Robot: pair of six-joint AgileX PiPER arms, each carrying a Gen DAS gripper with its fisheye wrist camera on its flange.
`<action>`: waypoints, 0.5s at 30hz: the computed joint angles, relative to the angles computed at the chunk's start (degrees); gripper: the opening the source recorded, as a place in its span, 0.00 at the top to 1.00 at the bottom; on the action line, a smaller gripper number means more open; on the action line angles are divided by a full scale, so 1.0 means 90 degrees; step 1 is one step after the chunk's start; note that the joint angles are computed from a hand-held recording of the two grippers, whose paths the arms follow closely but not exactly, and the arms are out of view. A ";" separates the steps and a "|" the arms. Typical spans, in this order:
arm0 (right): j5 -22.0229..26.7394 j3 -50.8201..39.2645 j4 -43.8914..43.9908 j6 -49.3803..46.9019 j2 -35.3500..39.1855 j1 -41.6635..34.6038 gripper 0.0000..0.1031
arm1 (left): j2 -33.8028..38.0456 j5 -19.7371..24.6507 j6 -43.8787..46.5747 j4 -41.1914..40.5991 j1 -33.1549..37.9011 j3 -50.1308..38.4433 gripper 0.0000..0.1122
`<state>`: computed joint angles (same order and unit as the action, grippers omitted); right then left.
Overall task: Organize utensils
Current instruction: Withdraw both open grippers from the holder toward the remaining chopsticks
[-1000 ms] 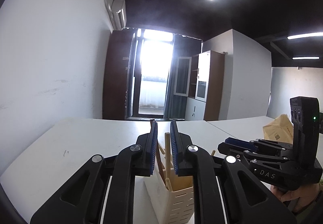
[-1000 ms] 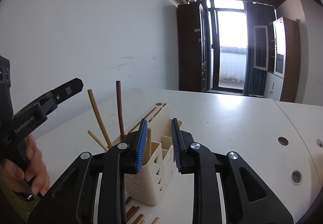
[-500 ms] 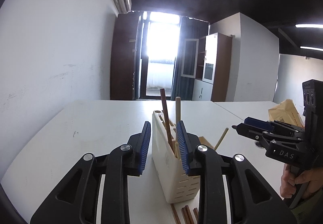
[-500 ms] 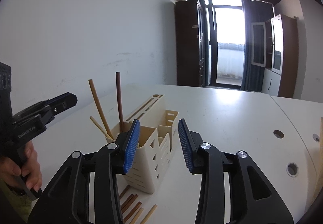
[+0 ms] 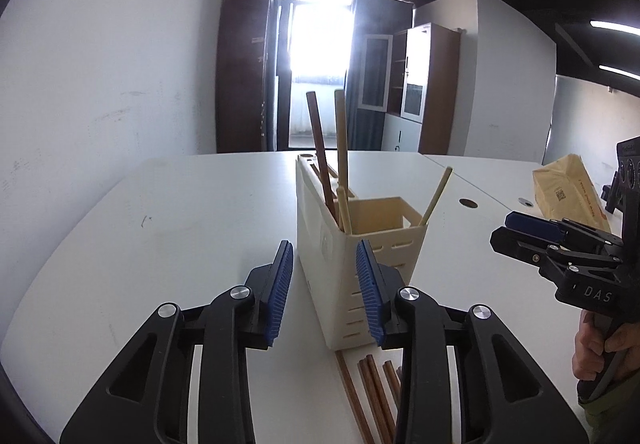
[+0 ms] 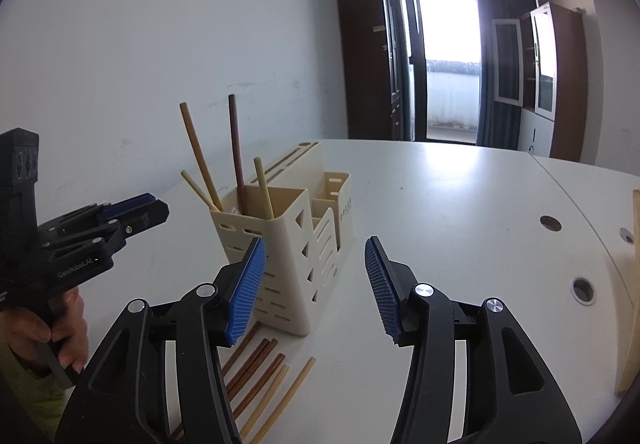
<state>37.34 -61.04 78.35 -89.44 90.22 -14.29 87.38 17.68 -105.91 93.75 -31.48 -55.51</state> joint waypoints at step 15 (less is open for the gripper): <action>-0.0737 0.0381 -0.0899 0.0531 0.0257 0.0417 0.45 | 0.0281 -0.0177 0.0637 -0.0925 0.0028 0.0304 0.69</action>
<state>30.71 -57.61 70.26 -84.65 92.54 -10.54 89.91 16.09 -100.18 85.43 -31.23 -52.78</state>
